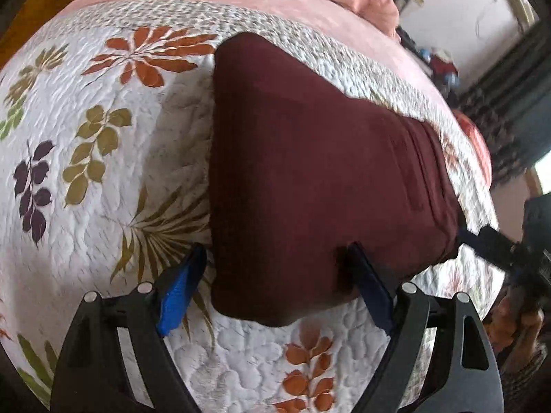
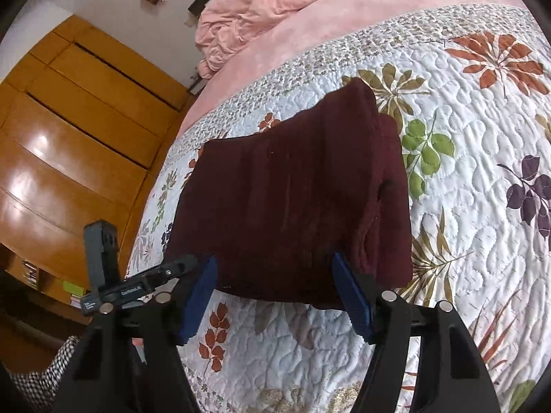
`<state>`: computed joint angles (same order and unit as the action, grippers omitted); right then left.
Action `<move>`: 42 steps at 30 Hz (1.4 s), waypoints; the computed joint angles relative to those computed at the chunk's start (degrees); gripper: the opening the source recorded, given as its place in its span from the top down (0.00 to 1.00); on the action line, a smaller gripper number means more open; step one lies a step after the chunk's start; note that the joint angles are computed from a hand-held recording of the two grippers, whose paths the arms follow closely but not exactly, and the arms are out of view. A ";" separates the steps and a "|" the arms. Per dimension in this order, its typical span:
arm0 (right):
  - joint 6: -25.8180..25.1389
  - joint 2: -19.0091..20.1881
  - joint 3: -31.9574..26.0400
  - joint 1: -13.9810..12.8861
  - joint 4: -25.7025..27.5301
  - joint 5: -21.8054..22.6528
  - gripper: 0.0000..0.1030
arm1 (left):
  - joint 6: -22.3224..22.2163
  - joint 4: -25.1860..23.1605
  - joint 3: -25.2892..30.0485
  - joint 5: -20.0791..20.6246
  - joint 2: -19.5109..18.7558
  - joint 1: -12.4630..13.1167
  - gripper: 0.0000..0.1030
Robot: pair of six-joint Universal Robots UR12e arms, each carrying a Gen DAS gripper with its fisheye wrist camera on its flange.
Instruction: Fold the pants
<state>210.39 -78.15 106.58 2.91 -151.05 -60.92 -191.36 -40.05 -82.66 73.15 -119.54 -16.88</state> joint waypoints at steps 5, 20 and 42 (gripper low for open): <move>-1.90 -2.75 -2.31 2.63 6.35 -10.50 0.18 | 3.53 2.48 -1.57 7.71 2.85 -1.62 0.16; 6.11 -7.41 -4.13 7.26 18.80 -21.51 0.04 | 4.57 3.62 -6.82 13.97 11.02 -4.34 0.05; 5.90 -9.00 -9.28 13.38 24.90 -31.63 0.04 | 6.72 9.45 -10.75 19.34 17.88 -6.23 0.05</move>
<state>216.29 -87.15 97.30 16.29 -126.15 -92.55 -184.64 -30.59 -93.41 92.49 -101.66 -23.11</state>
